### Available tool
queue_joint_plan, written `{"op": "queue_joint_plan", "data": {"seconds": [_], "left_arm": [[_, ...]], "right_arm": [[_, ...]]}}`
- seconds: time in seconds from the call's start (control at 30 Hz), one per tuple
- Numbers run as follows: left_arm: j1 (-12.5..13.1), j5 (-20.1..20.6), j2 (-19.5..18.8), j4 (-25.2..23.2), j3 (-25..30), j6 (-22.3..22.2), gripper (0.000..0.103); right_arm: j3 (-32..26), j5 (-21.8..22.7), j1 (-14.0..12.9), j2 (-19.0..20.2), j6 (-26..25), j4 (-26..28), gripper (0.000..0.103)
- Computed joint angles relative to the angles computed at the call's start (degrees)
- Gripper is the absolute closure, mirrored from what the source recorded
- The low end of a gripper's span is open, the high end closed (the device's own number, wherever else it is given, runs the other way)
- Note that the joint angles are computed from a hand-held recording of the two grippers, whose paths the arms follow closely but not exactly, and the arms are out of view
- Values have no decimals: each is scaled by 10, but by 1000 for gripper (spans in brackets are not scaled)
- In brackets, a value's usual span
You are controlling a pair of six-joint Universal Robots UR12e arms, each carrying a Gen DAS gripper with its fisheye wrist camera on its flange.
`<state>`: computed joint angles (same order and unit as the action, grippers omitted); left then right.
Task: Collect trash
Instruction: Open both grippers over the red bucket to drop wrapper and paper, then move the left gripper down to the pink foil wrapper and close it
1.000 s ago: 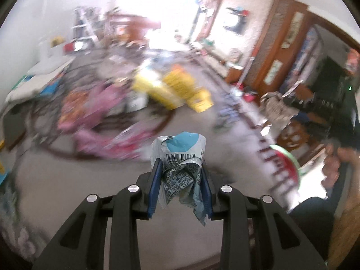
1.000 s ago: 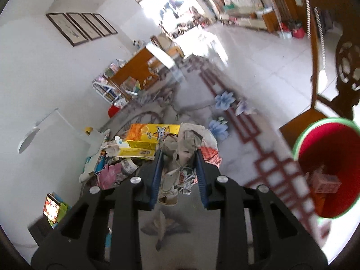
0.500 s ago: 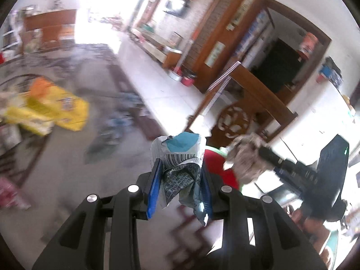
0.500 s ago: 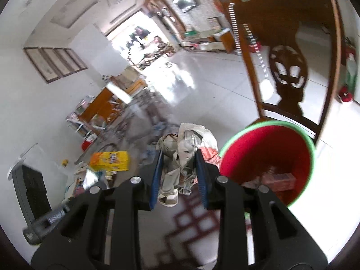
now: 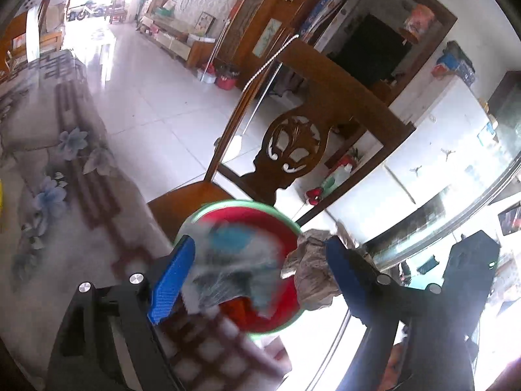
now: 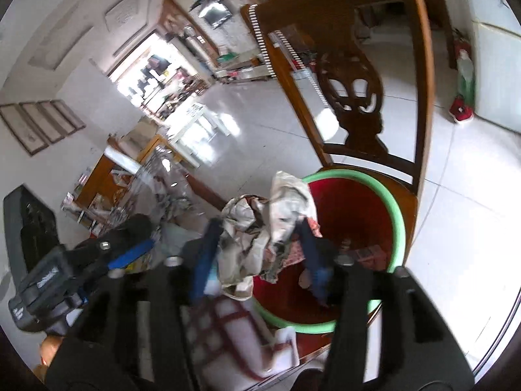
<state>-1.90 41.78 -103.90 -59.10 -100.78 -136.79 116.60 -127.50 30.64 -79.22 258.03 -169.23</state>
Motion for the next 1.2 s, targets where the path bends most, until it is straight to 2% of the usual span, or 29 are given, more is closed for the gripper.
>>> {"op": "queue_joint_plan", "data": {"seconds": [0.1, 0.2, 0.33, 0.53, 0.67, 0.77, 0.83, 0.87, 0.93, 1.03, 1.2], "left_arm": [[8, -4, -1, -3, -2, -16, 24], [24, -1, 1, 30, -13, -62, 24], [47, 5, 6, 50, -22, -109, 24], [93, 50, 33, 142, -58, -159, 24], [137, 76, 43, 195, -76, -207, 23], [173, 115, 42, 233, -84, -246, 23], [190, 140, 37, 245, -84, -257, 23], [198, 153, 33, 249, -82, -266, 23], [216, 164, 21, 242, -73, -301, 23], [237, 156, 1, 225, -59, -370, 23], [239, 143, -25, 206, -42, -420, 23]], "right_arm": [[0, 2, 0, -3, 7, 16, 50], [-5, 3, 2, -1, 3, 11, 46], [-25, 1, 11, 6, -26, -1, 43], [-87, 17, 27, 35, -115, -33, 34], [-136, 49, 34, 70, -174, -54, 28], [-173, 77, 41, 102, -219, -79, 22], [-201, 77, 47, 116, -251, -38, 22], [-212, 62, 52, 121, -277, -31, 22], [-219, 49, 58, 131, -309, -61, 18], [-221, 51, 56, 130, -293, -36, 18], [-215, 57, 54, 126, -280, -41, 18]]}}
